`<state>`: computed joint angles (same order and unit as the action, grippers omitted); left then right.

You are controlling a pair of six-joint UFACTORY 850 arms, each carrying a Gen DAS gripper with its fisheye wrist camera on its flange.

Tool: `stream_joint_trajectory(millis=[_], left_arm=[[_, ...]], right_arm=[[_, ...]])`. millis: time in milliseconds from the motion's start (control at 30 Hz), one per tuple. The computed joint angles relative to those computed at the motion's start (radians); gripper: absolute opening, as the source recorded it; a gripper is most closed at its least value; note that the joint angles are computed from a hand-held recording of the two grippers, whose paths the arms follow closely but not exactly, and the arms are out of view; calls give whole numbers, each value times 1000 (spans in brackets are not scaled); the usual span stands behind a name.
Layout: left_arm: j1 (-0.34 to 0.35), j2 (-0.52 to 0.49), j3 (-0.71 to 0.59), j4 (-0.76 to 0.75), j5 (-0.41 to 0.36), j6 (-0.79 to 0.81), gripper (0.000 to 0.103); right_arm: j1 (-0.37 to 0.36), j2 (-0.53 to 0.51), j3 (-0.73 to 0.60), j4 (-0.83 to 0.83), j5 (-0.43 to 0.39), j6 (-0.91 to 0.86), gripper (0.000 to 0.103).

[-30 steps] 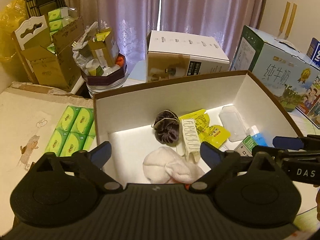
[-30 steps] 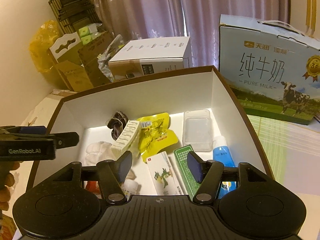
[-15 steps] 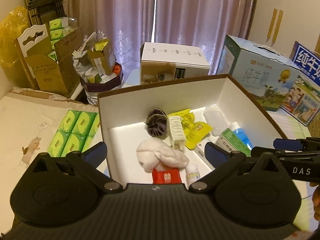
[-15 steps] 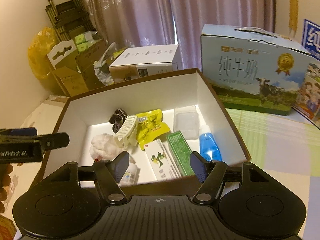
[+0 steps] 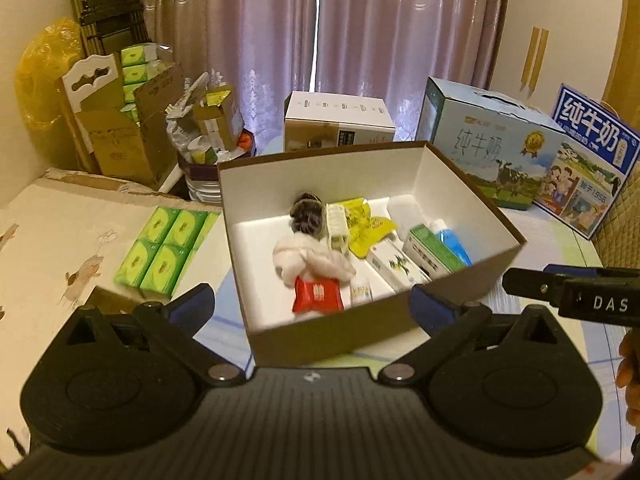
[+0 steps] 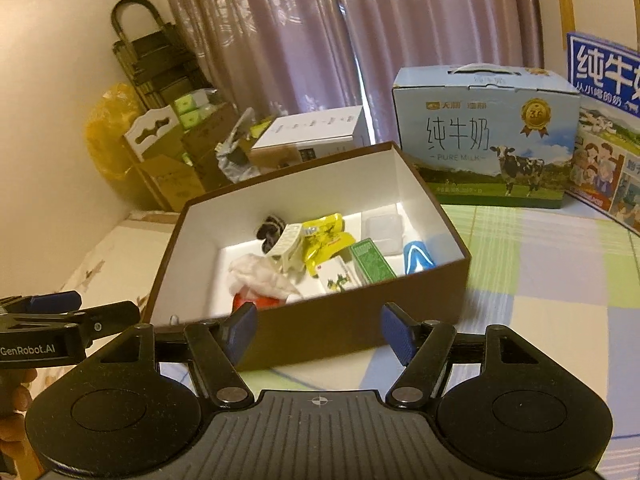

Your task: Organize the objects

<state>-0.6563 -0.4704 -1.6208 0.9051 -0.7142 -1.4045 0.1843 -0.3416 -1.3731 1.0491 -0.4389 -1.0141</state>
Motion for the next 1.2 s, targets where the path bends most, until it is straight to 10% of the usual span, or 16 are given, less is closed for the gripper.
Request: stream_joint_trajectory(millis=[1200], left_arm=[[-403,59,72,-6,-305,-332,102]], right_arm=[[-290,465,475,36,-307,-345,67]])
